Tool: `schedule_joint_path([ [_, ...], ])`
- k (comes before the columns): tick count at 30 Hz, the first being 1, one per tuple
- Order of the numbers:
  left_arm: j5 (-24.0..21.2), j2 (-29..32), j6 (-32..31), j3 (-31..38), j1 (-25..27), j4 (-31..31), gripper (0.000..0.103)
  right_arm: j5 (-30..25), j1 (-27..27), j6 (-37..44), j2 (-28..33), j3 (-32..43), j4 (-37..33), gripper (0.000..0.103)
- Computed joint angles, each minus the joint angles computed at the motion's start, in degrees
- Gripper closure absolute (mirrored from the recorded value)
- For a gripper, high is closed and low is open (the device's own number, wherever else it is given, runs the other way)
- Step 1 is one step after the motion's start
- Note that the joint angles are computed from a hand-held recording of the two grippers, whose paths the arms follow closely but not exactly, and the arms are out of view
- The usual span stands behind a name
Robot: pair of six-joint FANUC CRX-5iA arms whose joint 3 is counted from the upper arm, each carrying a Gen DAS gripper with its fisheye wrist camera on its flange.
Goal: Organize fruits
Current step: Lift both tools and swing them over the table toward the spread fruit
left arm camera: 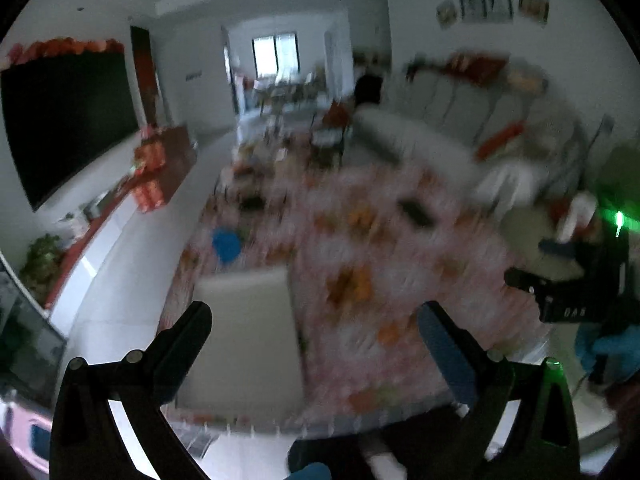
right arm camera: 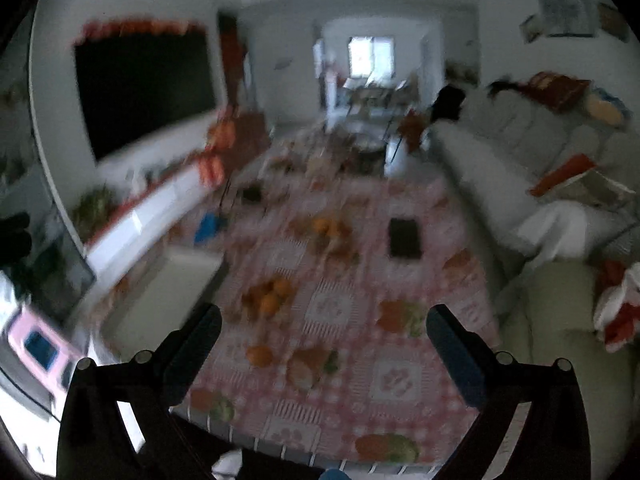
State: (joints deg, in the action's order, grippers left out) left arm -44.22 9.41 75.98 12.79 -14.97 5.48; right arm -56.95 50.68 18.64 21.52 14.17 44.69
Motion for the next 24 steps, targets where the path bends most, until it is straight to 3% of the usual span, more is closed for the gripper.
schedule_joint_path([
  [3,1.33,2.77,3.93,-2.84,-1.01,-2.65,0.0,-3.0,-1.16,6.61,7.59,7.21,-11.62,0.0],
  [7,1.18,8.86,1.9,-5.48,-0.02,7.69,0.0,-4.36,-2.55,10.84,13.35,10.62,-21.26,0.0],
  [8,0.07,11.16,1.16,-4.57,-0.2,9.44,0.0,-4.81,-2.76,10.69,14.02,10.79,-22.08,0.0],
  [11,-3.75,18.75,3.7,2.13,-1.72,6.34,0.0,-4.07,-3.56,8.82,13.32,8.21,-23.17,0.0],
  [16,-2.49,23.49,4.84,6.02,-2.07,2.86,0.0,-5.27,-4.54,7.34,11.72,5.38,-22.79,0.0],
  [19,-1.81,25.39,8.53,9.54,-2.2,-4.87,0.0,-6.28,-4.65,8.84,12.78,7.58,-23.58,0.0],
  [24,-3.69,28.8,6.17,14.35,0.0,-0.92,0.0,-6.13,-5.34,14.46,18.3,15.55,-25.32,0.0],
])
